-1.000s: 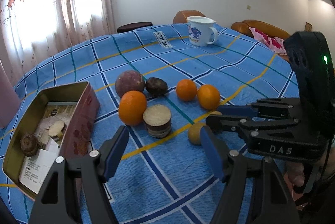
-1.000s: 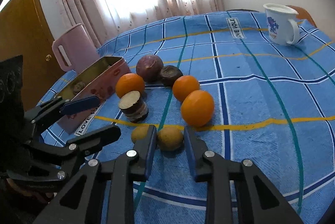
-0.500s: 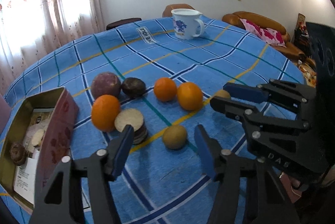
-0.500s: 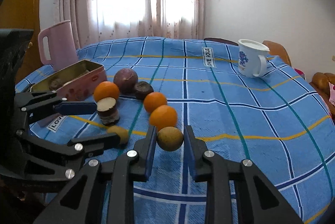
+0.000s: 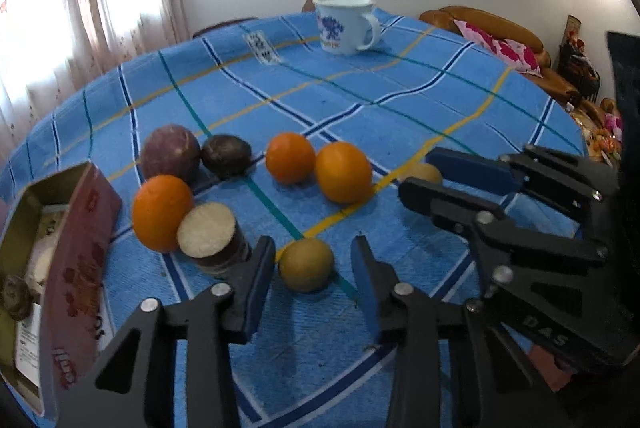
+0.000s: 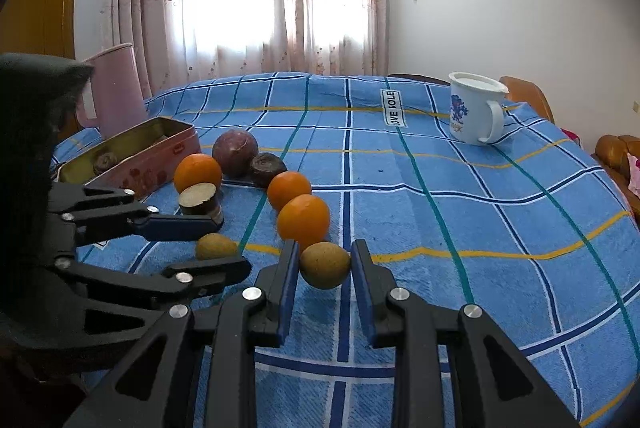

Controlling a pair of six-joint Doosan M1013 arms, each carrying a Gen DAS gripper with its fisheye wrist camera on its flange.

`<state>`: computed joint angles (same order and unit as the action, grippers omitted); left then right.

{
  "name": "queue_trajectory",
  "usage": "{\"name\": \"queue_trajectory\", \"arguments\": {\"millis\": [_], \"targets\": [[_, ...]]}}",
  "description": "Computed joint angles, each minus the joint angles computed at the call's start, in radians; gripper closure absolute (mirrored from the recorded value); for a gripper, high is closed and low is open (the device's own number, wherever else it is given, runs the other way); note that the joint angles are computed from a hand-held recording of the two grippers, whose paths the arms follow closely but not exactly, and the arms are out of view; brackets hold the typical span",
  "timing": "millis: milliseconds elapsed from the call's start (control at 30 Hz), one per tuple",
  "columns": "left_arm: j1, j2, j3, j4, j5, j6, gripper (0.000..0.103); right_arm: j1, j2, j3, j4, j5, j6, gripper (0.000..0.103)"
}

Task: Organize fruits
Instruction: 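Grasp a kiwi with the right tool while the left tool grasps another kiwi, then carry both kiwis over the tin box and open both tools to release them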

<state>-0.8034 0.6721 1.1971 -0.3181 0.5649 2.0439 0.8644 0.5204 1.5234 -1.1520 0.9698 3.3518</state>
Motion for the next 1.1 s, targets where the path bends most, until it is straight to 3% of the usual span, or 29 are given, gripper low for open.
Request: {"name": "queue_trajectory", "arguments": {"millis": [67, 267, 667, 1100], "targets": [[0.003, 0.005, -0.006, -0.006, 0.011, -0.002, 0.073, 0.001, -0.001, 0.003, -0.007, -0.001, 0.007, 0.075], [0.021, -0.005, 0.011, -0.080, -0.004, 0.034, 0.074, 0.003, -0.002, 0.001, -0.022, 0.000, 0.014, 0.075], [0.045, -0.066, 0.096, -0.214, -0.139, 0.141, 0.074, 0.008, 0.016, -0.045, -0.066, -0.006, -0.029, 0.075], [0.076, -0.096, 0.134, -0.147, -0.256, 0.039, 0.074, -0.002, 0.050, -0.134, -0.100, -0.046, -0.140, 0.075]]}}
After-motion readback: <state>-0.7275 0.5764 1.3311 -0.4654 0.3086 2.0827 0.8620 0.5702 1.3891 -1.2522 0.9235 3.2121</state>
